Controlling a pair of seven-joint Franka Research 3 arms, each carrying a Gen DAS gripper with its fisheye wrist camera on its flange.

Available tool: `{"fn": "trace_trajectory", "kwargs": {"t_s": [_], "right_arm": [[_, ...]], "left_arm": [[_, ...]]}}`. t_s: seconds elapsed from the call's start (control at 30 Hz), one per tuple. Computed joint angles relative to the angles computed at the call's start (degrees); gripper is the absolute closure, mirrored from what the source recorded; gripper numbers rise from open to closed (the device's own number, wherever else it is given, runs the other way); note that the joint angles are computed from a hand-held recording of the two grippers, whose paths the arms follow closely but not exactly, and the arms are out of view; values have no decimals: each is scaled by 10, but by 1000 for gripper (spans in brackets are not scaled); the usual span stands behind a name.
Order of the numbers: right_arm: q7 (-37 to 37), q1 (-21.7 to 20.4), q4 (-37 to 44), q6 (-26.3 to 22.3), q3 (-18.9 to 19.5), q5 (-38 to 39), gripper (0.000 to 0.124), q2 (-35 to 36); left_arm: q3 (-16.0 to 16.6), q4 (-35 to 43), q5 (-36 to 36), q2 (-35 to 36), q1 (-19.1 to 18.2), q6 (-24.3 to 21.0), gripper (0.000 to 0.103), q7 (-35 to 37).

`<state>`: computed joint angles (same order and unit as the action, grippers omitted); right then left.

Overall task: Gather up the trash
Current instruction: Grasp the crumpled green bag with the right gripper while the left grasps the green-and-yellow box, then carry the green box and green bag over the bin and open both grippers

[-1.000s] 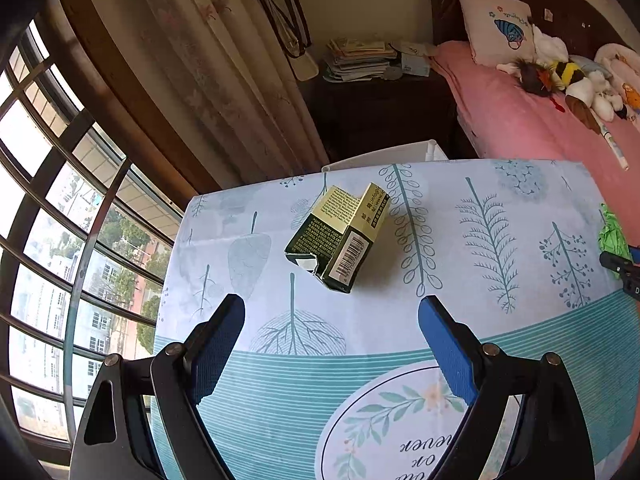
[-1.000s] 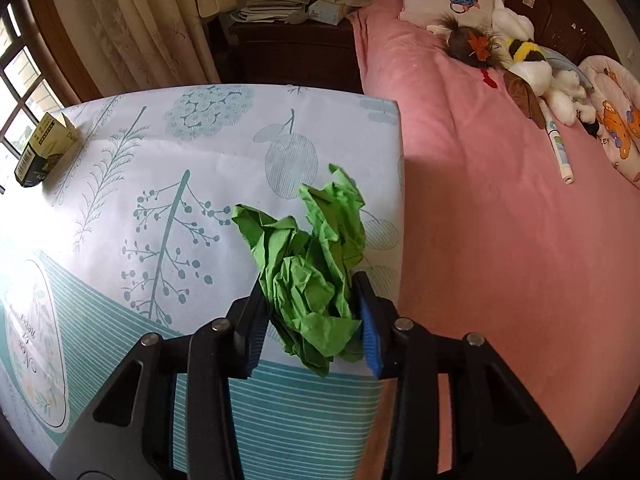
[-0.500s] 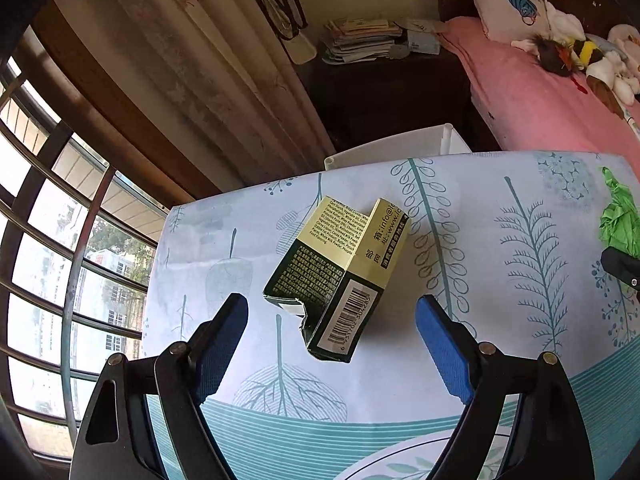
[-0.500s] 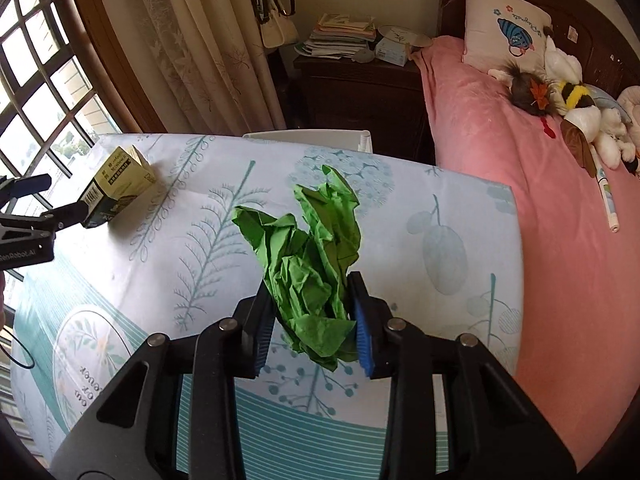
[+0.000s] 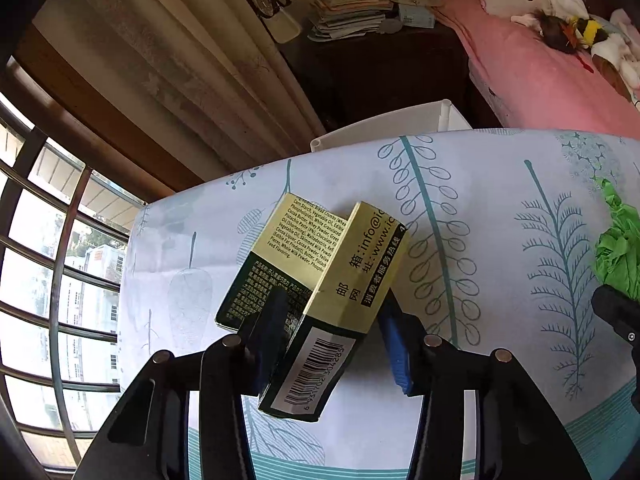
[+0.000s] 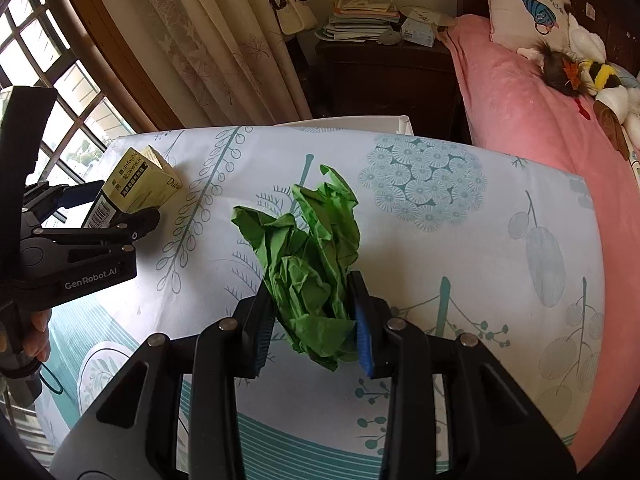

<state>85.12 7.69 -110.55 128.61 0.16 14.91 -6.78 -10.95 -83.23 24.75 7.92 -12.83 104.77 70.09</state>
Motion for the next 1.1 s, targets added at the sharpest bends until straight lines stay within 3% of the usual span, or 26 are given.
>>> {"fn": "trace_trajectory", "kwargs": {"t_s": [0.13, 0.4, 0.63, 0.83, 1.1], "right_arm": [[-9, -2, -13, -3, -5, 17, 93, -13], [-6, -10, -53, -25, -10, 38, 93, -73], [22, -6, -103, -57, -3, 49, 93, -161], [69, 3, -150, -103, 15, 57, 93, -270], [189, 21, -185, -184, 61, 64, 94, -433]], "left_arm": [[-2, -2, -30, -11, 4, 3, 79, 4], [-14, -64, -57, -94, 0, 0, 80, 8], [-14, -153, -121, -226, -4, -12, 80, 22], [-10, -218, -175, -363, -26, -52, 80, 34], [5, -263, -231, -538, -67, -152, 80, 61]]}}
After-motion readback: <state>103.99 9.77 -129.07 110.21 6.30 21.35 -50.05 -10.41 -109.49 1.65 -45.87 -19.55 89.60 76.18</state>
